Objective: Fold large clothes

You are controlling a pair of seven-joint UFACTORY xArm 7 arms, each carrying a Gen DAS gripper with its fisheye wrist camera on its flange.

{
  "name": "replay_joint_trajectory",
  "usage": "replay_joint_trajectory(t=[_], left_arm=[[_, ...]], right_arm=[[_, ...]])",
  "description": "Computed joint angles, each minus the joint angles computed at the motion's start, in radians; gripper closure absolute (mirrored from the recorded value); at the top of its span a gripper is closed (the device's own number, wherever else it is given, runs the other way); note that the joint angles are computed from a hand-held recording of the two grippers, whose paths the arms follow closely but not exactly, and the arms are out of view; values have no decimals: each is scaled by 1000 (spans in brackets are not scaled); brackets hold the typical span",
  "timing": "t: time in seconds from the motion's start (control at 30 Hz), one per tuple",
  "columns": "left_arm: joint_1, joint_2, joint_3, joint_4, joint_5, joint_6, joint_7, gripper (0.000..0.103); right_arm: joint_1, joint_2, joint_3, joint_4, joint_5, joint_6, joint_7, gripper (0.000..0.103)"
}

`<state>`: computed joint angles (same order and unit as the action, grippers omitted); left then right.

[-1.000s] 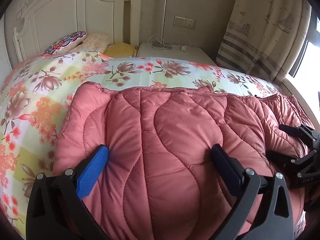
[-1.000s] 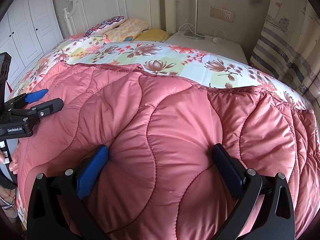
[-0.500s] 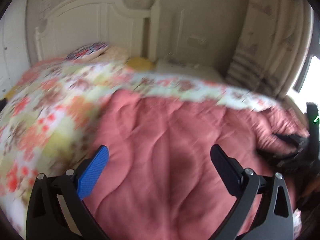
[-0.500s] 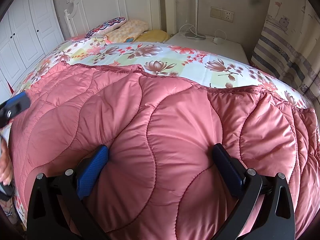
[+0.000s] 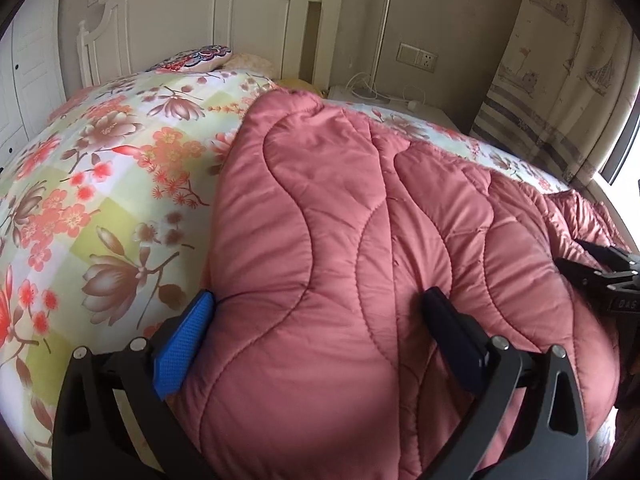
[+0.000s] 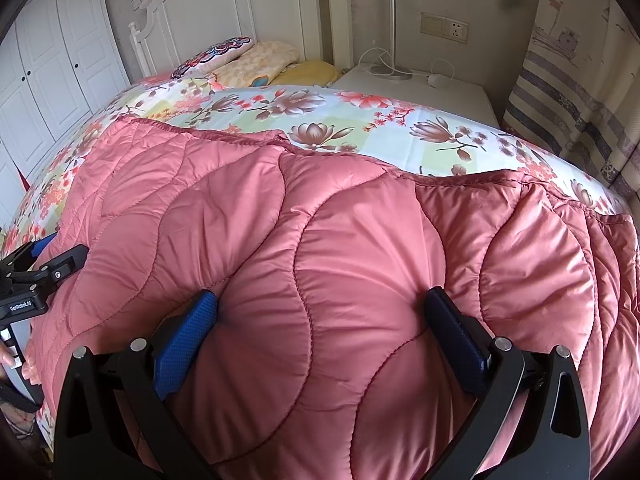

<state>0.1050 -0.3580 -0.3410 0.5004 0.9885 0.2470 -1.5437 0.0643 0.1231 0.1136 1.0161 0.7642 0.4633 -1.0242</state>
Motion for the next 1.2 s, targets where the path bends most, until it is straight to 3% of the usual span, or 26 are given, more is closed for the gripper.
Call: replay_joint_trajectory(t=[0.1, 0.27, 0.4, 0.5, 0.67, 0.73, 0.8, 0.83, 1.0, 1.2], left_arm=[[-23, -90, -13, -26, -53, 66, -11, 3], [32, -220, -118, 8, 5, 66, -57, 2], [75, -87, -190, 183, 58, 121, -1, 2], [74, 77, -200, 323, 111, 193, 35, 2], [17, 336, -133, 505, 57, 262, 205, 2], [-14, 453, -110, 570, 0, 321, 308, 2], [21, 542, -120, 588, -112, 285, 414, 2], [-12, 536, -74, 577, -114, 253, 404, 2], [-97, 545, -6, 592, -60, 294, 357, 2], [-153, 528, 64, 582, -104, 271, 389, 2]], right_arm=[[0, 0, 1, 1, 1, 1, 1, 4], [-3, 0, 0, 4, 11, 11, -8, 4], [-2, -1, -1, 4, 14, 12, -9, 4], [-1, -2, -1, 1, 13, 9, -9, 4], [-1, -3, -2, 1, 14, 10, -10, 4], [-2, -5, -2, 0, 15, 10, -11, 4], [-5, -6, -2, 2, 32, 20, -23, 4], [-6, -6, -2, 5, 39, 25, -25, 4], [-5, -3, -3, 7, 40, 25, -25, 4], [-3, -3, -4, 5, 41, 18, -27, 4]])
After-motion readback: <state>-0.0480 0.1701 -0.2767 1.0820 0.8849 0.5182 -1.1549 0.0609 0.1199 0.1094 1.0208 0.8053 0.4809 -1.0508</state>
